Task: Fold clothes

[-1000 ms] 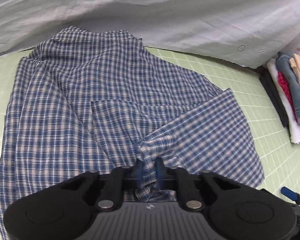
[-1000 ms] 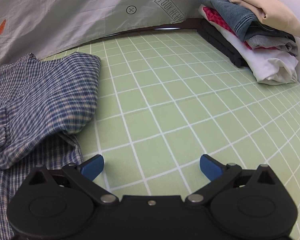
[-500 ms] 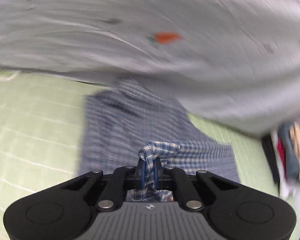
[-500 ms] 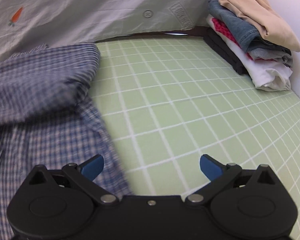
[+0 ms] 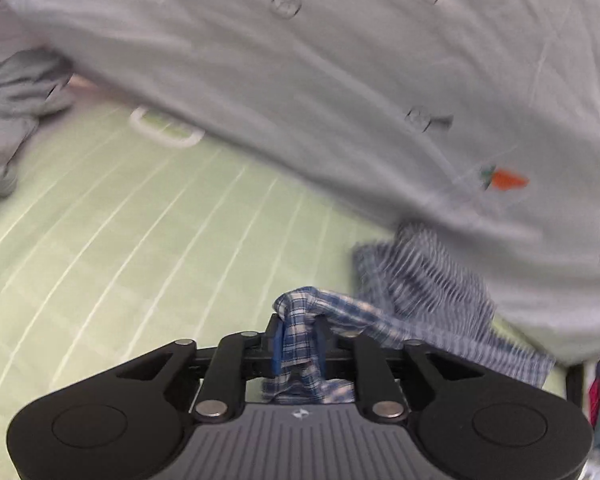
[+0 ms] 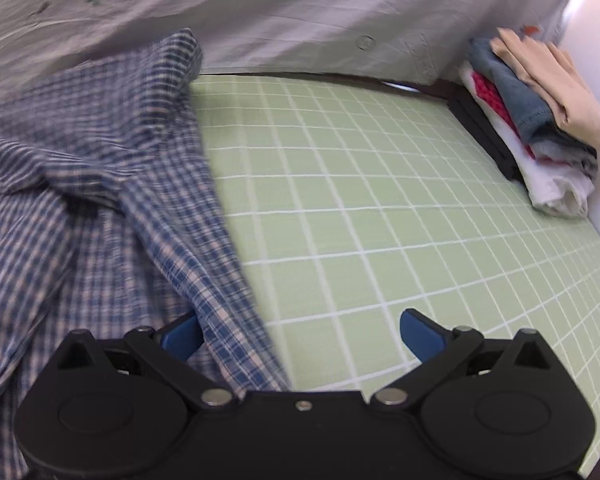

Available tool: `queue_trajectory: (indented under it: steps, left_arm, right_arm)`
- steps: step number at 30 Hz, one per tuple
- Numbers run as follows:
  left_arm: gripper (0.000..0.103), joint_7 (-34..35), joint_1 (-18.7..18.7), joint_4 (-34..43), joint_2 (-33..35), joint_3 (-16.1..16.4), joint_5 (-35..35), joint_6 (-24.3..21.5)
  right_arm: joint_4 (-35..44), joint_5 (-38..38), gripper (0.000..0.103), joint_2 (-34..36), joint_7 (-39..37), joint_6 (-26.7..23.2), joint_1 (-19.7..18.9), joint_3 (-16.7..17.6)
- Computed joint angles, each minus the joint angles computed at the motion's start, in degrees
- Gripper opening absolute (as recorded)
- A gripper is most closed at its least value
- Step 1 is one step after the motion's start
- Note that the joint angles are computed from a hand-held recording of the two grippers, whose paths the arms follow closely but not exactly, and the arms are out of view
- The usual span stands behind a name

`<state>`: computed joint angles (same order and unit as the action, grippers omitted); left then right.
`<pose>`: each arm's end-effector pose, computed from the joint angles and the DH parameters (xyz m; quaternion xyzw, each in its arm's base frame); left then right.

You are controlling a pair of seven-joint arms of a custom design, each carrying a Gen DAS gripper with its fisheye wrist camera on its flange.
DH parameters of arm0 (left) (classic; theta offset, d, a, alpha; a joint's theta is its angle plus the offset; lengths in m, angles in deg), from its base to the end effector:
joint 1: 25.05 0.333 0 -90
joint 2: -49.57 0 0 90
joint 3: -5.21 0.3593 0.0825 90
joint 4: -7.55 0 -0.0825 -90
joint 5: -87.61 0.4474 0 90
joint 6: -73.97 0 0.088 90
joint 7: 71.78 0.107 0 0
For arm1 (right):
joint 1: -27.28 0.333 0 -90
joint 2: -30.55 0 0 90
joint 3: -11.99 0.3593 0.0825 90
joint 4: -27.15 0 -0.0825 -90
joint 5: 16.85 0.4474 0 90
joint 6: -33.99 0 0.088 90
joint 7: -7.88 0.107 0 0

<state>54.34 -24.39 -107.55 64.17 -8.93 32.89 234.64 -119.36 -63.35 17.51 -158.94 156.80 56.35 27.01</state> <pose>0.6764 -0.1138 0.3782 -0.6548 0.6595 -0.3680 0.0308 0.3509 0.2937 0.3402 -0.4721 0.8093 -0.3413 0.0758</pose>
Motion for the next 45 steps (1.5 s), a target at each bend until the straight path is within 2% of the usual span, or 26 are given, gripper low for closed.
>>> queue_trajectory:
  steps: [4,7,16,21,27,29,30,33,34,35,41,45]
  left_arm:
    - [0.048,0.08,-1.17,-6.14,-4.88,0.56,2.19,0.68]
    - [0.056,-0.46,-2.91,-12.09,-10.1,1.17,3.47,1.21]
    - [0.059,-2.16,-10.55,-29.63,-26.52,4.28,5.81,-4.26]
    - [0.06,-6.96,-13.39,-36.76,-33.24,4.68,9.88,-3.8]
    - [0.061,-15.14,-15.77,-43.68,-40.08,4.6,15.01,-2.45]
    - [0.061,-17.73,-16.33,-45.53,-42.21,4.62,16.67,-2.77]
    - [0.061,-18.69,-16.7,-46.13,-42.9,4.74,17.4,-2.92]
    - [0.061,-20.8,-17.85,-47.47,-44.41,5.19,19.17,-3.26]
    - [0.061,-21.09,-18.31,-47.7,-44.61,5.47,19.51,-3.23]
    - [0.061,-21.23,-18.73,-47.88,-44.92,5.85,19.74,-3.22]
    - [0.062,-20.82,-20.57,-48.81,-46.78,7.74,20.06,-3.39]
    - [0.062,-17.22,-21.12,-48.73,-47.47,9.83,19.93,-4.59]
  right_arm:
    - [0.71,-0.33,0.103,0.2,-1.51,-0.77,1.06,0.76]
    - [0.0,-0.45,0.103,-0.81,-1.24,-0.42,1.66,1.08]
    - [-4.24,0.9,0.103,-5.7,-0.07,0.76,3.6,2.91]
    - [-6.38,3.19,0.103,-8.33,-1.41,-0.03,5.32,3.87]
    - [-10.48,6.67,0.078,-12.56,-2.57,2.92,7.27,4.4]
    - [-12.15,8.32,0.056,-14.38,-2.47,4.33,7.91,4.45]
    - [-12.87,9.2,0.051,-15.26,-2.12,4.87,8.15,4.58]
    - [-15.14,11.72,0.024,-18.04,-1.06,6.02,8.86,5.02]
    - [-15.81,12.35,0.009,-18.93,-0.27,6.19,9.02,5.4]
    - [-16.43,12.82,0.005,-19.84,0.69,6.28,9.13,5.82]
    - [-17.26,13.42,0.004,-23.54,4.03,3.68,10.05,8.14]
    - [-16.86,12.63,0.003,-23.8,7.16,5.22,9.9,8.91]
